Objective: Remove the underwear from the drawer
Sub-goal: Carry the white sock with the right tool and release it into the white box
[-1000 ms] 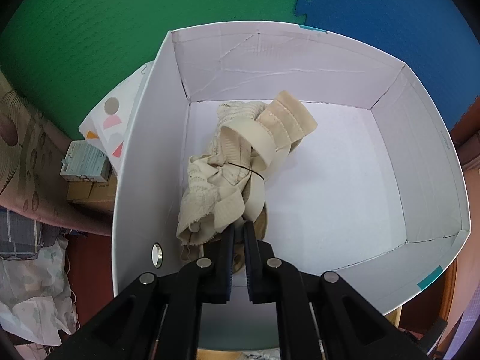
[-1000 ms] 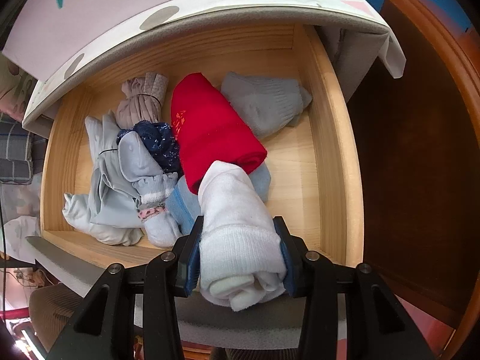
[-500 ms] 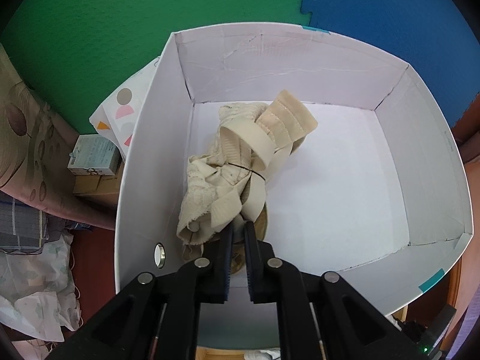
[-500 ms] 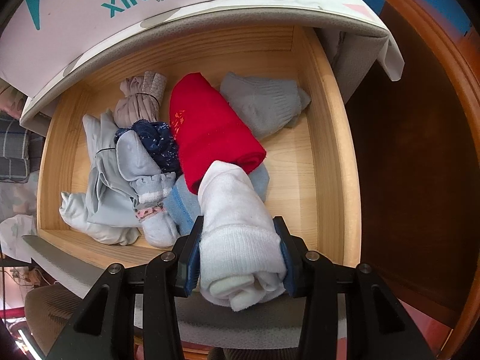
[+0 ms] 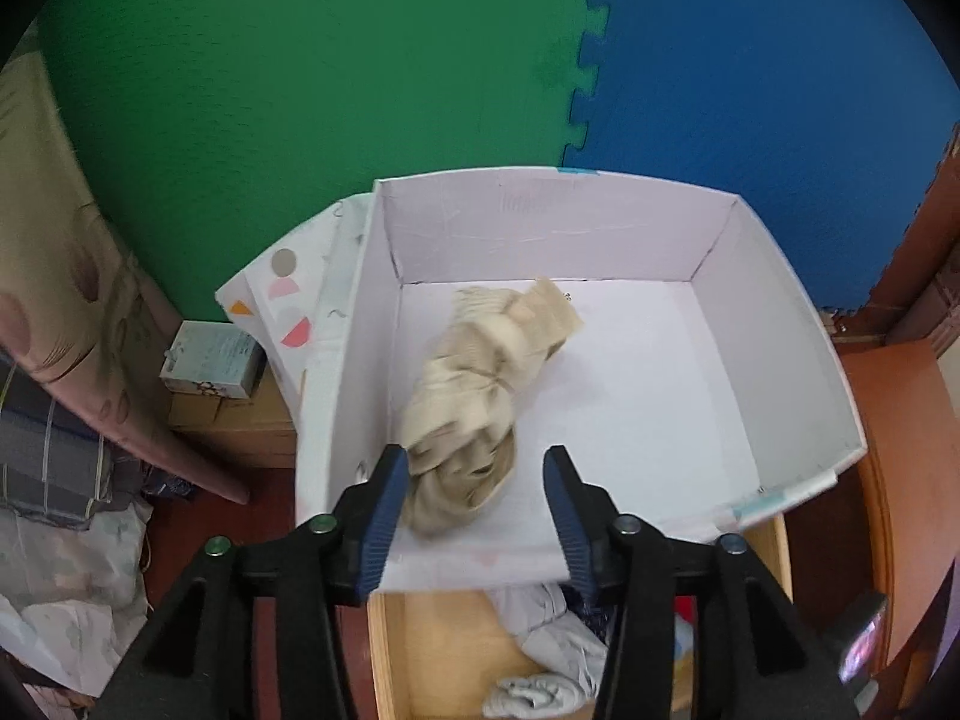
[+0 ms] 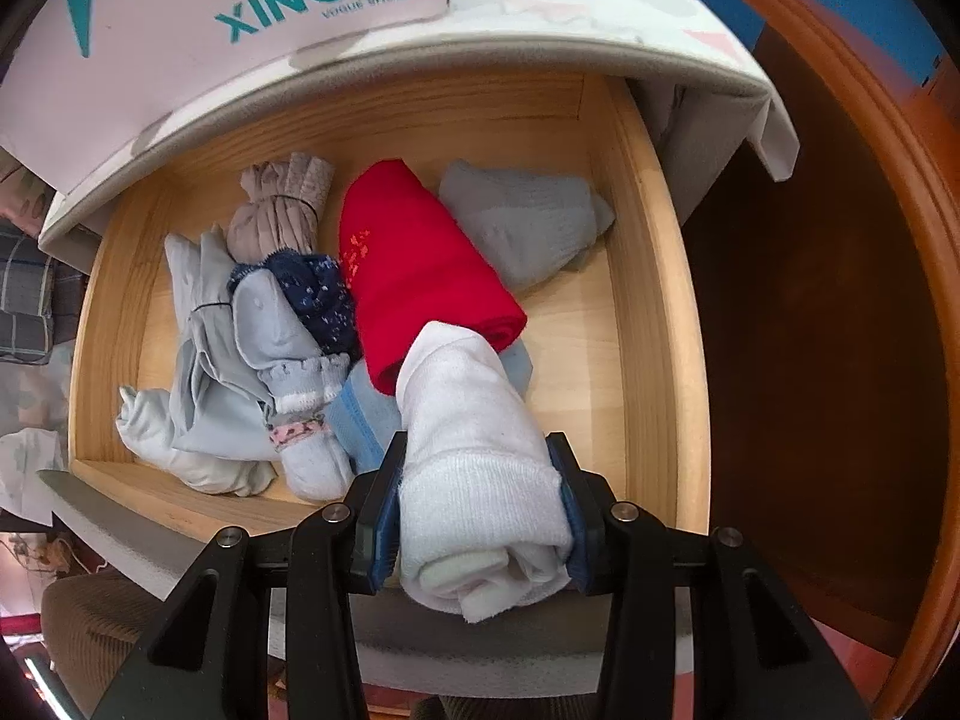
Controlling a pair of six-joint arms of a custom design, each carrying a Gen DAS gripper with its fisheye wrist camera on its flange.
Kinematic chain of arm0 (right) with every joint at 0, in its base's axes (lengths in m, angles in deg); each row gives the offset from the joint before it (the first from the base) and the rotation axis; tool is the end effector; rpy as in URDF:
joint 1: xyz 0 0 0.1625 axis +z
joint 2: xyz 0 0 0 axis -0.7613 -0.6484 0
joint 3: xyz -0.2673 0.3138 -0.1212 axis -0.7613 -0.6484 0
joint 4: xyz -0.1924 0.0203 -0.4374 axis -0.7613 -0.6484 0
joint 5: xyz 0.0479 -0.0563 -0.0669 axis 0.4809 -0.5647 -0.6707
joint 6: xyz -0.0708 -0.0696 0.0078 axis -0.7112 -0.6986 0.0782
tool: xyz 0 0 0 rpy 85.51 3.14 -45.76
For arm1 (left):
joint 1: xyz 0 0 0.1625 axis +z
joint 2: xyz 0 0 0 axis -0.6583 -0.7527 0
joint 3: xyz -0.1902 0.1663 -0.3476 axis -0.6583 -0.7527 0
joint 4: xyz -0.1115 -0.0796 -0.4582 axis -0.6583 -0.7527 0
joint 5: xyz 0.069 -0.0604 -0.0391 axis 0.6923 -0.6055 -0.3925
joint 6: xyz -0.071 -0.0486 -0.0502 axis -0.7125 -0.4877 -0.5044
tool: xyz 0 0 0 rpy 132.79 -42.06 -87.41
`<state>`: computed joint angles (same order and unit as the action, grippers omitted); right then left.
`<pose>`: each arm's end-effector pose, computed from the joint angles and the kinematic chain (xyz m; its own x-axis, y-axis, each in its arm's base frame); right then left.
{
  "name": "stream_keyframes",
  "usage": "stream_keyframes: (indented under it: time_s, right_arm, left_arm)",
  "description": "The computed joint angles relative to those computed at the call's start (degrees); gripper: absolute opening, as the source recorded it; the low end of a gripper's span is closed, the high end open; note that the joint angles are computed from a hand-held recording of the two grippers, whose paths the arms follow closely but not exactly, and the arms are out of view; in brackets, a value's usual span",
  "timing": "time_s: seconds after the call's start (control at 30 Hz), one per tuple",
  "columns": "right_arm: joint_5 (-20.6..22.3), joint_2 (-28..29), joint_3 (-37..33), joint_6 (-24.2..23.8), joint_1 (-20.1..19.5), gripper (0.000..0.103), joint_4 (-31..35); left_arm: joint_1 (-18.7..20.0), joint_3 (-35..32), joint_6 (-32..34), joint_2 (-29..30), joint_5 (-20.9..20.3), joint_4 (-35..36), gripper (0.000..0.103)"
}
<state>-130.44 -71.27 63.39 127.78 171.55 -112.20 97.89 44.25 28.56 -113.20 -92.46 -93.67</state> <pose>0.3272 -0.4088 0.0042 -0.5968 0.6615 0.4541 0.3403 0.7212 -0.6034 -0.2666 -0.7421 0.3213 -0.5607 0.6469 -0.5168 0.7352 0.6761 0.0487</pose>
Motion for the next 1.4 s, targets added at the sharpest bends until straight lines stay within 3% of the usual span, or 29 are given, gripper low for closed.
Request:
stream_keyframes:
  time_s: [0.17,0.33,0.57,0.8,0.87,1.0,1.13,1.23,1.4]
  right_arm:
    - [-0.3,-1.1,1.5,-0.8,0.3,0.040,-3.2]
    - [-0.5,-2.9,1.7,-0.4,1.2,0.040,-1.4]
    - [-3.7,-7.5,-0.8,2.8,4.6,0.040,8.8]
    - [-11.6,-9.7,-9.4,2.9,7.6,0.040,22.2]
    - [-13.8,-9.5,-12.5,0.4,7.7,0.040,23.4]
    - [-16.1,-8.0,-16.7,-8.1,6.1,0.040,19.5]
    - [-14.6,-5.1,-20.4,-16.8,2.8,0.040,14.2]
    - [-11.9,-2.6,-23.1,-20.4,-1.0,0.040,13.6]
    - [-10.4,0.6,-26.4,-21.7,-5.1,0.040,15.5]
  left_arm:
    - [0.7,7.1,0.8,-6.9,0.7,-2.6,0.054]
    - [2.7,15.1,1.6,-12.2,3.3,-6.6,0.054]
    - [5.1,24.0,1.1,-16.5,5.9,-10.2,0.054]
    - [6.0,30.6,3.9,-18.4,8.8,-15.7,0.054]
    - [6.3,30.3,2.9,-17.9,9.4,-14.5,0.054]
    - [7.2,29.2,0.7,-17.6,7.8,-13.8,0.054]
    - [7.9,28.2,-2.2,-17.3,7.5,-12.5,0.054]
    - [8.2,27.9,-2.2,-17.2,6.5,-12.1,0.054]
    - [8.5,27.5,-2.4,-17.2,5.7,-11.4,0.054]
